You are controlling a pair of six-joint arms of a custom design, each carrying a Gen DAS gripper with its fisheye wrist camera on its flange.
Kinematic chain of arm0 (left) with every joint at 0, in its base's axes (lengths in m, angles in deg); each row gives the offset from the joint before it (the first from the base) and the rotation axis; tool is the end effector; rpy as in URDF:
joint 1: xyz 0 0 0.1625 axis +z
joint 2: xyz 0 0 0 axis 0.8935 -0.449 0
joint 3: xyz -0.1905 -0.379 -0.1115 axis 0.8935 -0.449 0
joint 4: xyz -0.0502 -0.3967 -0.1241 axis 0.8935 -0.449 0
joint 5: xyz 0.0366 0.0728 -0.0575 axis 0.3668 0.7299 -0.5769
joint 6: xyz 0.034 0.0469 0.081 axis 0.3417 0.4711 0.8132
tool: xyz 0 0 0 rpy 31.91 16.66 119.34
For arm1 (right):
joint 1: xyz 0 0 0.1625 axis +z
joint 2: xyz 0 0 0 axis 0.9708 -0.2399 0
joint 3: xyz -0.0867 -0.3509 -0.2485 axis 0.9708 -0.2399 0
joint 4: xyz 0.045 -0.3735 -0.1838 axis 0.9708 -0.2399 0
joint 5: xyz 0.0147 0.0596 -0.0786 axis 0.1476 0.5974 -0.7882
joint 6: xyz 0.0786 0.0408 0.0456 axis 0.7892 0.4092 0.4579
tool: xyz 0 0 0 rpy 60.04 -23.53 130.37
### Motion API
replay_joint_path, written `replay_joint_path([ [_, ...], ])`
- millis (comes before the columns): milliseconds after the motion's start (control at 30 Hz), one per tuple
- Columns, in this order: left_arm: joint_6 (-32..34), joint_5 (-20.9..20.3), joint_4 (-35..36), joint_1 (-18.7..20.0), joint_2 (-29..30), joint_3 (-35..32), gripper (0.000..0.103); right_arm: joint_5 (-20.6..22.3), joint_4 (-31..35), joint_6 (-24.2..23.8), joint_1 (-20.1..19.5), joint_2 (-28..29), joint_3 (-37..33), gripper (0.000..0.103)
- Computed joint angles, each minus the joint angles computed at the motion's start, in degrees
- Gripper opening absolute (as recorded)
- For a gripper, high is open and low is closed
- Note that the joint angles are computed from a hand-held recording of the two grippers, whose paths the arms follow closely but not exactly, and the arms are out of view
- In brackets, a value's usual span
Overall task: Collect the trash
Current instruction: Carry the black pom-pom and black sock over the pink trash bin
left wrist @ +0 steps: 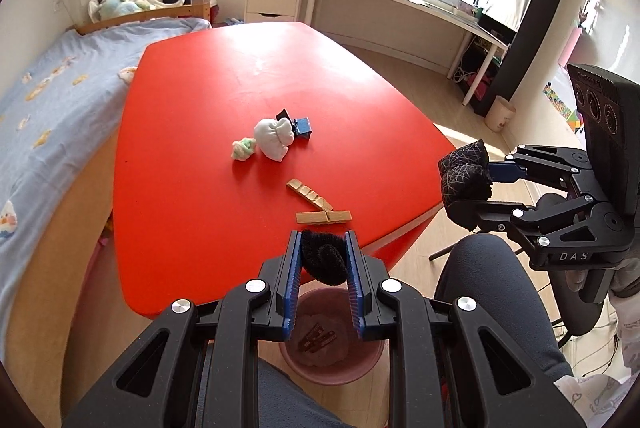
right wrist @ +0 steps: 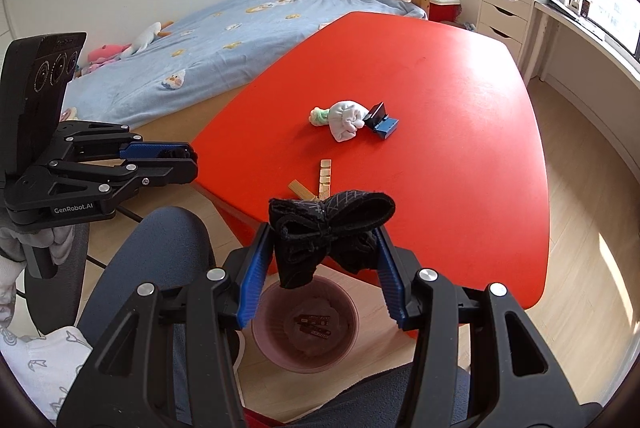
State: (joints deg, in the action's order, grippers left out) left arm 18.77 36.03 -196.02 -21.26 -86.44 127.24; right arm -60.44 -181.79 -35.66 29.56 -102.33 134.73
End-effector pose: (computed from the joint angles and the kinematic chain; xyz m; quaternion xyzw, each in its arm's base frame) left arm -0.2033 -0.4516 0.1832 0.2072 0.9088 -0.2637 0.2483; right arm 0.2306 -0.4457 0.1735 0.3998 -0.8840 0.1517 0.1887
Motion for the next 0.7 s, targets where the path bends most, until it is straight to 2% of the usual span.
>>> replay_joint_path([
  [333, -3.3, -1.6, -0.2, -1.0, 0.4, 3.0, 0.021, -0.4, 0.0, 0.1, -1.5, -2.2, 5.0, 0.051],
  [700, -4.8, -4.6, 0.5, -0.9, 1.3, 4.2, 0.021, -0.7, 1.0, 0.5, -2.0, -1.6, 6.2, 0.052],
])
